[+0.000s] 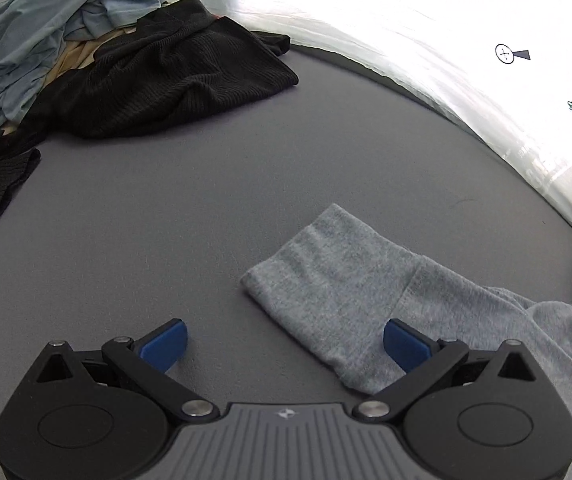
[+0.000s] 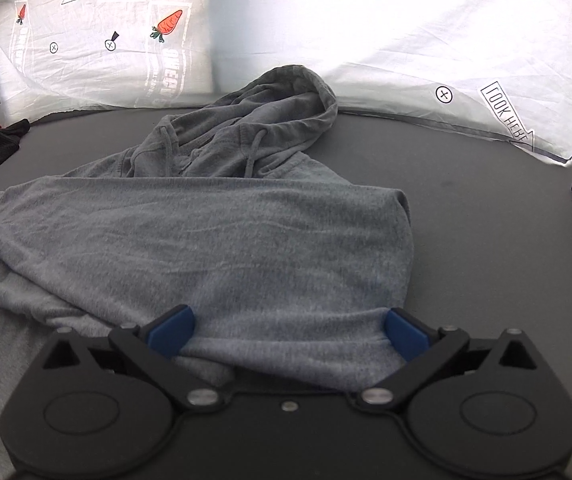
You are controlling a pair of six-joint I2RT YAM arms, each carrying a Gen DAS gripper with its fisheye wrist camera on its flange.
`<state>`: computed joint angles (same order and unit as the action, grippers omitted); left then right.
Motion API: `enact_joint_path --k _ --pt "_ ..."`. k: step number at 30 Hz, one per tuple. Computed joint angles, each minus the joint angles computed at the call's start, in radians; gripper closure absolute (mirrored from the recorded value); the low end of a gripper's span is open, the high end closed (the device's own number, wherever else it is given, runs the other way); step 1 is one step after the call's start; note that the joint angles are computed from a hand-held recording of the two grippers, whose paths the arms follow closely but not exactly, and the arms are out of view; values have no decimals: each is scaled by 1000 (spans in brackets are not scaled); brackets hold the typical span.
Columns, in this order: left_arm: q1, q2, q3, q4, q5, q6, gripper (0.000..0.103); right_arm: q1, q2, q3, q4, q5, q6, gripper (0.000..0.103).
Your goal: Fold clothes
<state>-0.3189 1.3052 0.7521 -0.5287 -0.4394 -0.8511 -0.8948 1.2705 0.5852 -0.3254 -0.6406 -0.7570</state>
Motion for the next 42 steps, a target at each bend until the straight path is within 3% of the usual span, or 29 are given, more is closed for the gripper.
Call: enact_joint_path --k 2,4,5,6,7,8,9,11,16,20,22,23,24,25,27,28,33,36,38,42 --pt "-12 21 -6 31 -60 -36 2 3 2 4 -4 3 2 0" --pt "-50 64 8 24 -159 -84 17 -2 -1 -4 6 -4 2 0" --pt "-71 81 17 15 -211 -91 42 -5 -2 -8 12 -8 2 0" --pt "-69 60 3 46 -196 -72 61 -6 -4 -11 16 -10 3 0" --pt "-68 66 31 12 -189 -92 69 -6 -5 -14 19 -10 4 0" --pt "-69 73 57 -19 -184 -110 86 -6 -7 -16 23 -11 5 0" --pt "-74 76 76 -31 -186 -107 94 -7 -6 -16 24 -13 4 0" --pt "-84 81 112 -52 -191 -97 100 -10 -2 -15 24 -18 -1 0" --pt "-239 -48 189 -32 -168 -92 101 -18 6 -15 28 -33 -9 0" --pt "-503 -7 345 28 -176 19 101 -27 9 -21 38 -47 -14 0" --pt "-588 73 424 68 -56 89 97 -30 10 -23 41 -52 -15 0" --pt "-604 125 450 114 88 90 82 -30 12 -22 40 -52 -16 0" --pt "-605 177 462 157 219 79 52 -30 15 -19 37 -53 -18 0" --pt "-612 248 486 173 323 78 41 -32 18 -16 35 -56 -20 0" --pt "-643 366 582 63 340 118 39 -40 23 -14 31 -66 -28 0" --pt "-654 402 622 -13 312 138 39 -44 26 -11 25 -71 -34 0" --pt "-583 297 505 -11 264 39 33 -56 38 4 2 -83 -48 0" --pt "-547 240 473 -97 108 14 33 3 19 74 -107 17 -16 2" --pt "-526 213 429 -122 38 4 31 3 -16 104 -158 13 11 20" --pt "-466 221 397 -202 -14 -43 31 1 -23 179 -263 -49 33 30"
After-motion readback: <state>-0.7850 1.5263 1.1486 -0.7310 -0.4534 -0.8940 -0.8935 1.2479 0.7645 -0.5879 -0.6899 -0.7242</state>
